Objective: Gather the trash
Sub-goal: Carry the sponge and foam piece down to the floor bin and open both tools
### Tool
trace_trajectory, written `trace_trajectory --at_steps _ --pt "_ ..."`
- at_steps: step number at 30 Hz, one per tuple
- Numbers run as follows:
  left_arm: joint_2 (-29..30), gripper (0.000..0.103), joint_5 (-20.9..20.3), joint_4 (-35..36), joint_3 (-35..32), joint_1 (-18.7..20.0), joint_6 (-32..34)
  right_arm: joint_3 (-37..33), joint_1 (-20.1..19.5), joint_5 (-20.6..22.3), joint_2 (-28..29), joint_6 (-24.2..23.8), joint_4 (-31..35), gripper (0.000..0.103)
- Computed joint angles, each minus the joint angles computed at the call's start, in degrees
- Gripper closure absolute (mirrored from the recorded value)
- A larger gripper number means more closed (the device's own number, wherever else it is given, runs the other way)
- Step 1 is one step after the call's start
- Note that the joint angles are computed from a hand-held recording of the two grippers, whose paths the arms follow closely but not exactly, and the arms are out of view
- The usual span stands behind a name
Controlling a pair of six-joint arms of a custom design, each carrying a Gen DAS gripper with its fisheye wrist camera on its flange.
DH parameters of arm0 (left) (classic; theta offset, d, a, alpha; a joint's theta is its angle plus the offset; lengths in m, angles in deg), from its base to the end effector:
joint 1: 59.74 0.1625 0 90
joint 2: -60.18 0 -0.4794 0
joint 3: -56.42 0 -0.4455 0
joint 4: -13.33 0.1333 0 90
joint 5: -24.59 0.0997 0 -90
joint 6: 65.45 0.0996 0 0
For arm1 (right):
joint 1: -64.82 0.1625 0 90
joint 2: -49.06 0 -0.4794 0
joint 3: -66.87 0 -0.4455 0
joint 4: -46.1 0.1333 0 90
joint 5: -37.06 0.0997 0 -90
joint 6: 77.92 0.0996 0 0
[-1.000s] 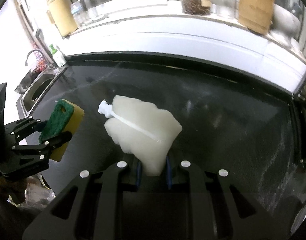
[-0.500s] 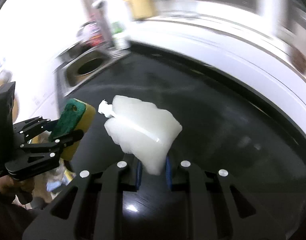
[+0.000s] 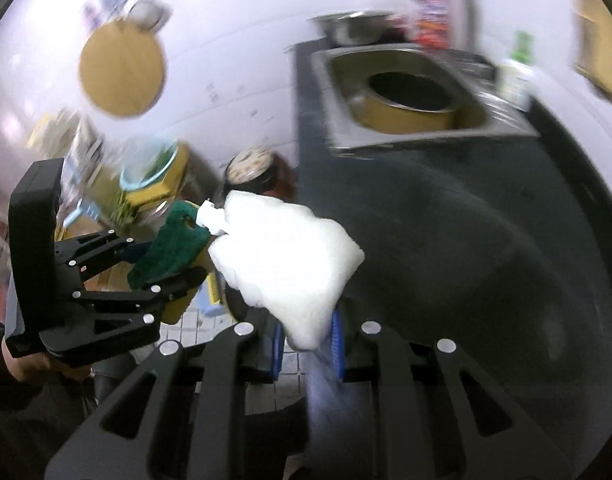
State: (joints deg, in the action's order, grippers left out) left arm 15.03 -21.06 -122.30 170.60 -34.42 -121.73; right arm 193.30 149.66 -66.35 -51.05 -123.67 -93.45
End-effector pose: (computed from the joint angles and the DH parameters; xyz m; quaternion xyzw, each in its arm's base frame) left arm -0.4201 -0.4232 -0.0186 0.1427 0.8988 -0.2291 0.3455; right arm 0.0697 -0.4531 0.3872 0.3154 -0.9206 0.1314 0.1892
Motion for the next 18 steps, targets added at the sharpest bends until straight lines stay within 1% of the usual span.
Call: trace_trajectory --at_steps 4,6,10,11,12,13,14,15,16,17,18 --pt "-2.39 0.056 0.88 -0.84 3.96 2.80 -2.90 -0.51 4.07 -2.97 7.74 0.78 -2.42 0.084" --pt "-2.80 0.056 0.56 -2.29 5.38 4.27 -3.60 -0.90 5.52 -4.72 11.25 1.02 -3.90 0.084" --pt "-2.78 0.055 -0.17 -5.52 7.47 6.49 -4.02 -3.20 6.88 -7.60 18.04 1.79 -4.88 0.083" --pt "-2.66 0.054 -0.58 -6.58 7.91 7.18 -3.78 -3.11 7.04 -8.48 19.47 1.59 -5.93 0.082" --pt "-2.47 0.053 -0.74 -7.78 8.30 7.79 -3.40 -3.37 7.02 -8.50 20.26 1.30 -6.12 0.079" --pt "-2.23 0.051 -0.84 -9.03 8.59 8.35 -2.80 -3.82 7.03 -8.39 21.33 1.08 -6.21 0.066" --pt "-2.16 0.049 -0.69 -9.82 8.91 8.58 -2.64 -4.21 7.30 -8.89 22.68 1.08 -6.28 0.044" --pt "-1.88 0.041 -0.67 -11.01 9.11 8.92 -2.42 -4.71 7.58 -9.86 24.06 0.78 -6.54 0.036" --pt "-1.68 0.029 -0.96 -12.04 9.20 9.37 -2.19 -4.79 7.77 -10.21 24.71 0.26 -7.30 0.032" --pt "-1.48 0.025 -1.00 -12.72 9.14 9.86 -1.93 -5.01 7.77 -10.21 25.17 -0.05 -7.30 0.032" --pt "-1.38 0.024 -0.46 -12.87 9.12 10.07 -1.76 -5.31 7.92 -10.91 25.69 -0.10 -7.15 0.032"
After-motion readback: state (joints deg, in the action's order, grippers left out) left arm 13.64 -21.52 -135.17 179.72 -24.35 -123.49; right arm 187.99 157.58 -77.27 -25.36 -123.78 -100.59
